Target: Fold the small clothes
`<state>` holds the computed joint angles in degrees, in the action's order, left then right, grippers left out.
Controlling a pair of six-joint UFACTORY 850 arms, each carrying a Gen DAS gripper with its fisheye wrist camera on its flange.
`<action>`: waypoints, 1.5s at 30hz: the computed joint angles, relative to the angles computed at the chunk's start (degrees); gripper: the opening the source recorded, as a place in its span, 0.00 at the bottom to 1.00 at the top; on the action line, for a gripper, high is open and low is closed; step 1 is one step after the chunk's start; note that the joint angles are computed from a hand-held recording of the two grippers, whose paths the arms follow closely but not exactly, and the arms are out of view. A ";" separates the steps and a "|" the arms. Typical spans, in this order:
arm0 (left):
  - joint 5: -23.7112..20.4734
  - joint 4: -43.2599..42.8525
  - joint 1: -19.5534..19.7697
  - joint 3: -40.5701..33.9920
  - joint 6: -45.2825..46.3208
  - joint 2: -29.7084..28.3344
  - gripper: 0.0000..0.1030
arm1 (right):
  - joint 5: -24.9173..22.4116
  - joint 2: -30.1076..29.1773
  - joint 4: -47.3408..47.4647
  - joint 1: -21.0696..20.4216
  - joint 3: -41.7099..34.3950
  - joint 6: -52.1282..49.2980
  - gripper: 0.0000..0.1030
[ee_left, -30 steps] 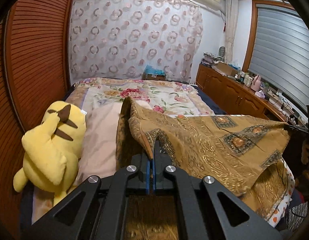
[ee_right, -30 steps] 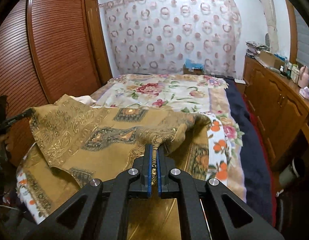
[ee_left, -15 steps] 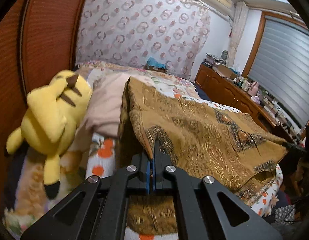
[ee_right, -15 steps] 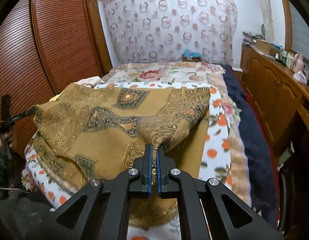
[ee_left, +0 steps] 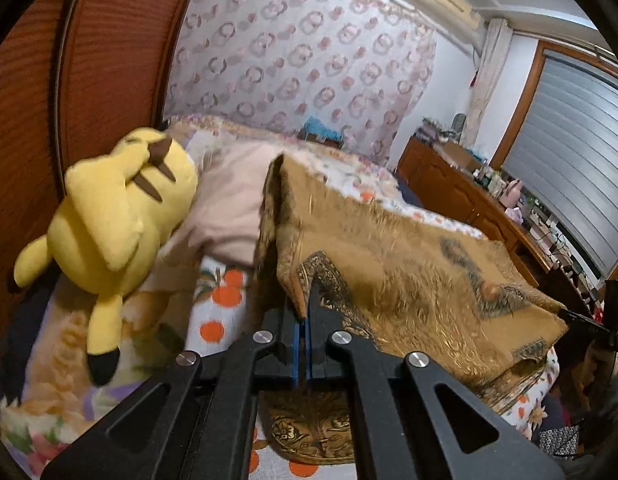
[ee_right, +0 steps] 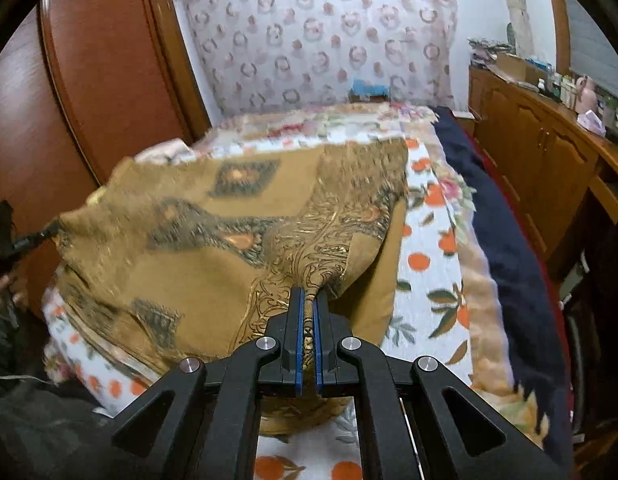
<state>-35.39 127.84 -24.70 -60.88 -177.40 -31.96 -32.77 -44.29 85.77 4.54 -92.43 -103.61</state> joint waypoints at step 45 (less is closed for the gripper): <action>6.01 -15.73 -1.90 -1.07 11.44 -1.42 0.03 | 12.12 -11.36 -10.40 7.45 -14.39 8.65 0.52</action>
<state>-29.38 112.11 -26.60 -61.95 -165.96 -33.38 -20.66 -55.65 75.37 11.99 -106.82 -94.96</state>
